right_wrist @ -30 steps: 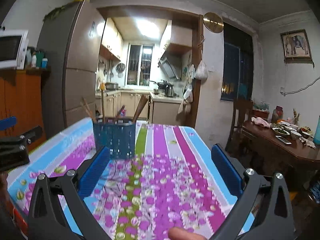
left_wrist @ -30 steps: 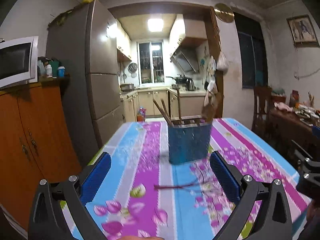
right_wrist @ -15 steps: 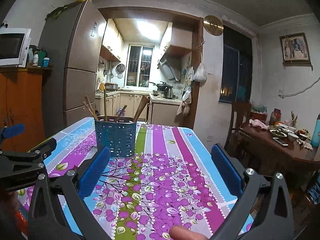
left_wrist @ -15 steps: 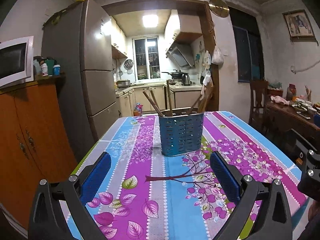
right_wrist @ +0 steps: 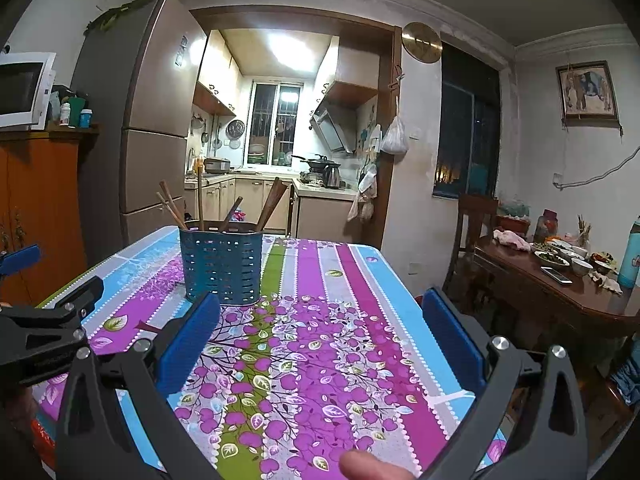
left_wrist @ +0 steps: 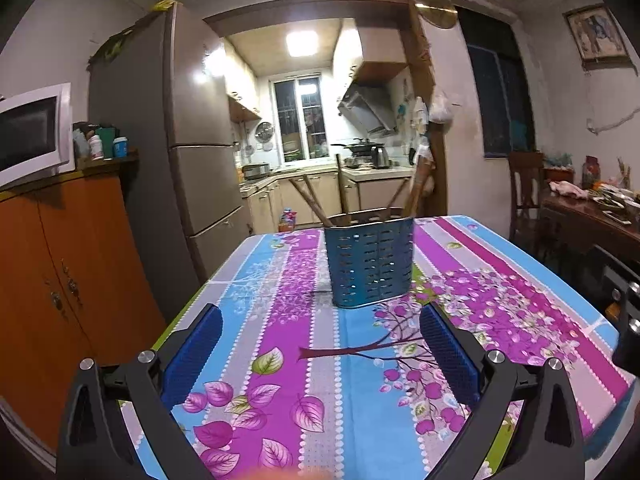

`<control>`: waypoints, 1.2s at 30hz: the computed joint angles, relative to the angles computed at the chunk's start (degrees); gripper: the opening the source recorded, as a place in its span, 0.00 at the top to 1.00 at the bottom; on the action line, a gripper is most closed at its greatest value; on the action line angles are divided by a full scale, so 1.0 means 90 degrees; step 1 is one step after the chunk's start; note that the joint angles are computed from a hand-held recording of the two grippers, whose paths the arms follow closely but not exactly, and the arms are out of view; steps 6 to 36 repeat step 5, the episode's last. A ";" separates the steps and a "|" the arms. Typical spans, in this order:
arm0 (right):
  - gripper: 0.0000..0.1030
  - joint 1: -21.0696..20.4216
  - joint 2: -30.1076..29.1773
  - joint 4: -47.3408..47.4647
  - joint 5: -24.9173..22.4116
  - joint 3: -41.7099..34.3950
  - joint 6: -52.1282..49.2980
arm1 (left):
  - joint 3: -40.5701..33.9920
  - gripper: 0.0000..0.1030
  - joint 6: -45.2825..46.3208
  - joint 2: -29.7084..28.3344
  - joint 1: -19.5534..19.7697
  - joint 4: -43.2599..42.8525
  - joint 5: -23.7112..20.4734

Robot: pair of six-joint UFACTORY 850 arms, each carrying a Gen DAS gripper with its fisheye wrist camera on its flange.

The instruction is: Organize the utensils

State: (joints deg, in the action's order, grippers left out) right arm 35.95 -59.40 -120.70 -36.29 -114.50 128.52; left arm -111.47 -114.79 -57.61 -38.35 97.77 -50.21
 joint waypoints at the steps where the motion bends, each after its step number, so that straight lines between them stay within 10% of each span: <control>1: 0.05 0.0004 -0.0024 0.0052 0.0007 -0.0043 -0.0058 | -0.0015 0.04 0.0064 -0.0019 -0.0019 0.0013 -0.0051; 36: 0.05 0.0016 -0.0131 0.0209 0.0075 -0.0213 -0.0263 | -0.0090 0.04 0.0259 -0.0109 -0.0047 -0.0029 -0.0133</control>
